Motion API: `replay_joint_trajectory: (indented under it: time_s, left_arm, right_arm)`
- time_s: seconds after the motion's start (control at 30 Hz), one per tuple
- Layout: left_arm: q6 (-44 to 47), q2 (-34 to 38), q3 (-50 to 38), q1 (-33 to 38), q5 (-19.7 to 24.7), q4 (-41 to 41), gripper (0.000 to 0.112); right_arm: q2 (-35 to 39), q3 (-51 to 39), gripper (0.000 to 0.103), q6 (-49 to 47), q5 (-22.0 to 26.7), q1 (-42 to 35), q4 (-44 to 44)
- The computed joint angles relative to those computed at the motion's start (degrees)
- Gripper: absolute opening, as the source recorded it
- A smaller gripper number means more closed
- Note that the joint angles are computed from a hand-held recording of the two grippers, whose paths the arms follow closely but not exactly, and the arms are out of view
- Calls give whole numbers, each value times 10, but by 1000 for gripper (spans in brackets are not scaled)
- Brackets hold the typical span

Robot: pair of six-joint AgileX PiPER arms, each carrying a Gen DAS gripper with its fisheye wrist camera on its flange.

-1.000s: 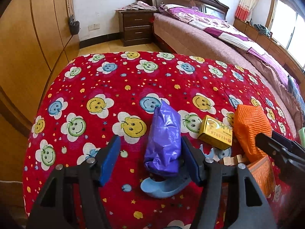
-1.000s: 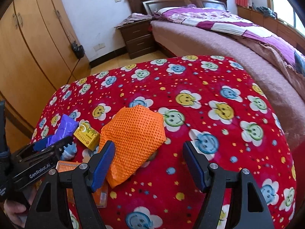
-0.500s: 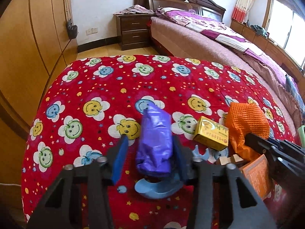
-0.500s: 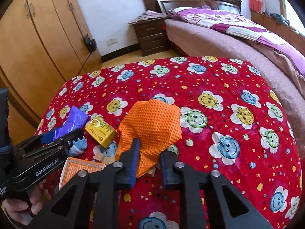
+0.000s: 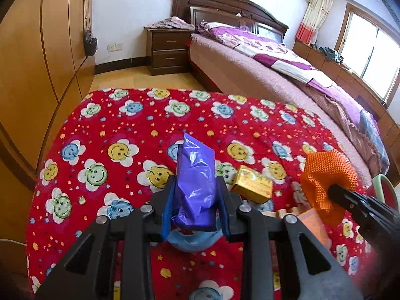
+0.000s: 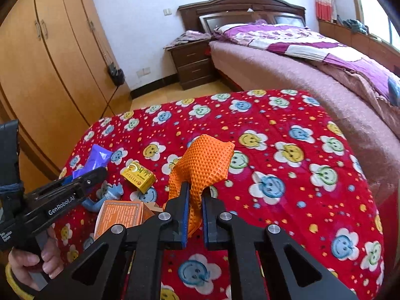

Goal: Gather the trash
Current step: 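Carry both items over the bucket and open the right tool to drop the orange mesh bag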

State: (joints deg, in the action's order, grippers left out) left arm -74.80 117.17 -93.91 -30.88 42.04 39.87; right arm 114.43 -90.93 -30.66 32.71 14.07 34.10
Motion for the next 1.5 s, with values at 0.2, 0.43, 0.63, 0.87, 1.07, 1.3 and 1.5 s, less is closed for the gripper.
replay_joint_trajectory:
  time_s: [0.2,0.43,0.63,0.87,1.07,1.3,1.5]
  left_arm:
    - [-7,-20,3,-20,6,15,31]
    - [-20,-40,2,-51,14,32,31]
    - [-26,-52,-4,-82,21,37,31]
    - [-20,-48,-35,-122,37,34,31]
    - [4,-20,-87,-150,45,9,31]
    - [73,43,-212,-180,83,-37,31]
    - [164,142,-409,-199,148,-88,31]
  right_arm:
    - [-50,56,8,-2,-32,-14,-1]
    - [-108,118,8,-30,-56,-38,23]
    - [-162,174,8,-96,-55,-77,99]
    - [-225,243,8,-175,-36,-145,188]
    - [-267,288,8,-213,-15,-213,228]
    - [-287,309,8,-251,29,-323,268]
    - [-286,311,8,-277,56,-412,289]
